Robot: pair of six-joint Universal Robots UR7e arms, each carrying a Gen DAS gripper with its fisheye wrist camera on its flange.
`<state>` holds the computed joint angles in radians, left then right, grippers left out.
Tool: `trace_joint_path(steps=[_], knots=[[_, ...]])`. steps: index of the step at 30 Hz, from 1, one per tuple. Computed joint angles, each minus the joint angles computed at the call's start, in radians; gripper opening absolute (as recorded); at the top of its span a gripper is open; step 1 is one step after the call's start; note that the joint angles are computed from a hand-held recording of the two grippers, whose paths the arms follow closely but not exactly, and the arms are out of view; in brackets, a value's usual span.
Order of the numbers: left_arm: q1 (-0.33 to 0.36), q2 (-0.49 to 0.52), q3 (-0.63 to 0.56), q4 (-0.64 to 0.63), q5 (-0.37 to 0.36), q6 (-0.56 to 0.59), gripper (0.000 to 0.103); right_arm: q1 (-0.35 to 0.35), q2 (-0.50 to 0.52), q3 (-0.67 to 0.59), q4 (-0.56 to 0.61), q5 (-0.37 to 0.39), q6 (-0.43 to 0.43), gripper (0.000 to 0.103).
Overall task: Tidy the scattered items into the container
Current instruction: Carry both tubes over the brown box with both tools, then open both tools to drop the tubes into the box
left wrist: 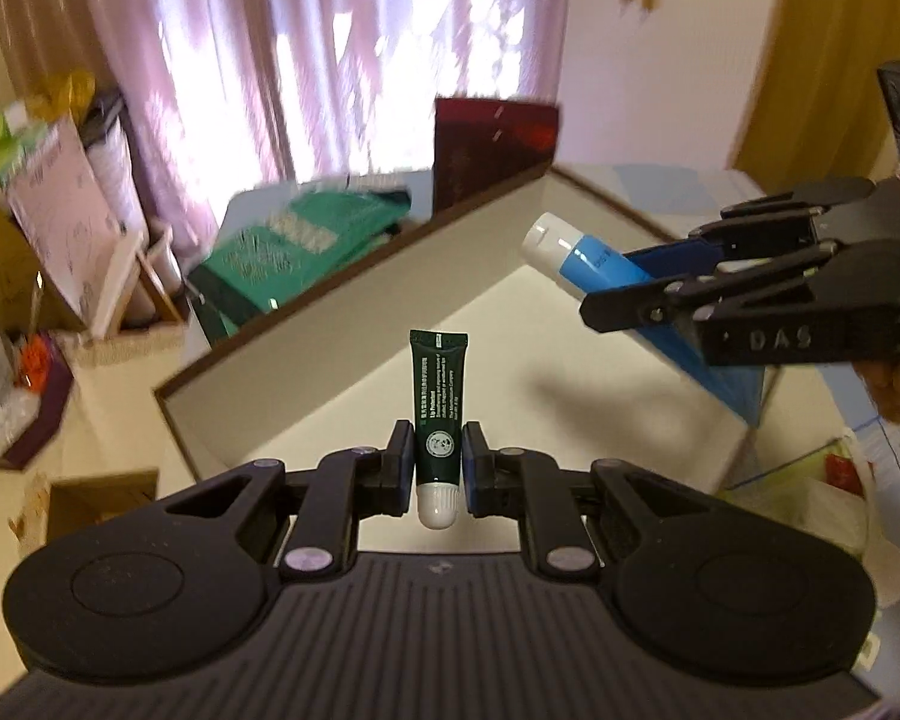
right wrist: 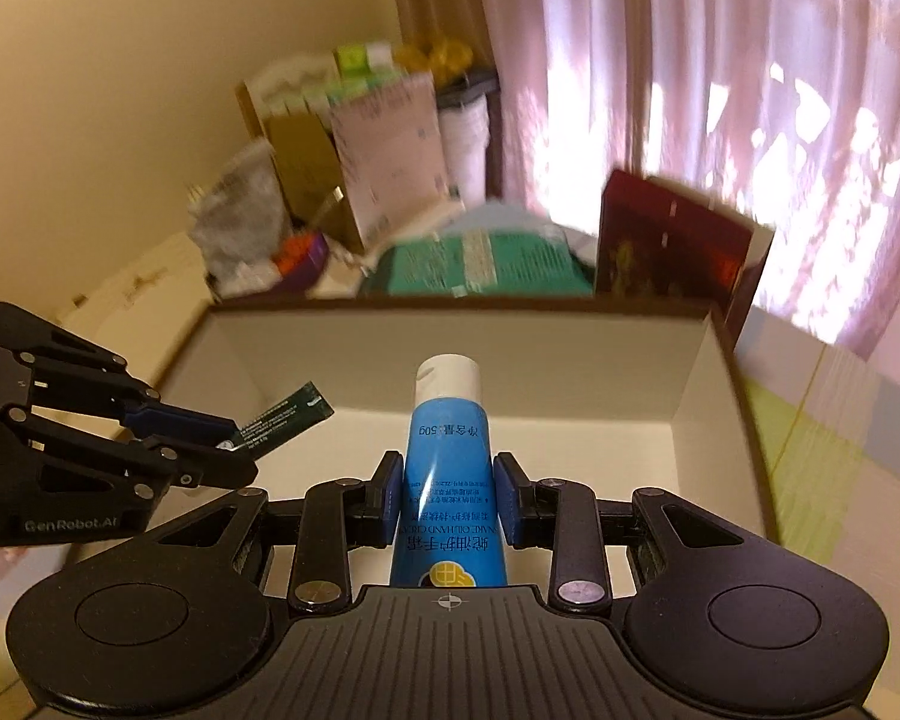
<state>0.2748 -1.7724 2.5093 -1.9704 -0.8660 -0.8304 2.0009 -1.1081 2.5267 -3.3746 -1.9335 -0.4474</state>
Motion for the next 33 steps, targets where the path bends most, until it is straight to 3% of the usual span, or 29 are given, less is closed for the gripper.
trace_joint_path(steps=[5,10,18,22,23,24,25,26,33], knots=[[0.145,0.145,-0.019,-0.13,-0.025,0.066,0.013,-0.037,0.079,-0.056,0.06,-0.062,0.0,0.035],[0.244,0.252,-0.035,-0.223,-0.035,0.096,0.013,-0.07,0.119,-0.098,0.117,-0.102,-0.004,0.035],[0.311,0.351,-0.061,-0.312,-0.041,0.129,0.013,-0.101,0.146,-0.132,0.164,-0.124,-0.014,0.035],[0.333,0.386,-0.069,-0.333,-0.03,0.137,0.013,-0.098,0.139,-0.159,0.26,-0.147,-0.012,0.036],[0.339,0.39,-0.07,-0.336,-0.031,0.136,0.013,-0.093,0.139,-0.164,0.281,-0.161,-0.022,0.04],[0.344,0.394,-0.07,-0.338,-0.03,0.131,0.013,-0.089,0.136,-0.166,0.3,-0.174,-0.029,0.077],[0.346,0.394,-0.07,-0.335,-0.03,0.127,0.014,-0.087,0.137,-0.163,0.291,-0.183,-0.038,0.093],[0.35,0.395,-0.071,-0.328,-0.031,0.125,0.015,-0.088,0.137,-0.154,0.259,-0.179,-0.058,0.1],[0.354,0.375,-0.083,-0.24,-0.036,0.083,0.048,-0.092,0.064,-0.144,0.383,-0.185,-0.044,0.1]])
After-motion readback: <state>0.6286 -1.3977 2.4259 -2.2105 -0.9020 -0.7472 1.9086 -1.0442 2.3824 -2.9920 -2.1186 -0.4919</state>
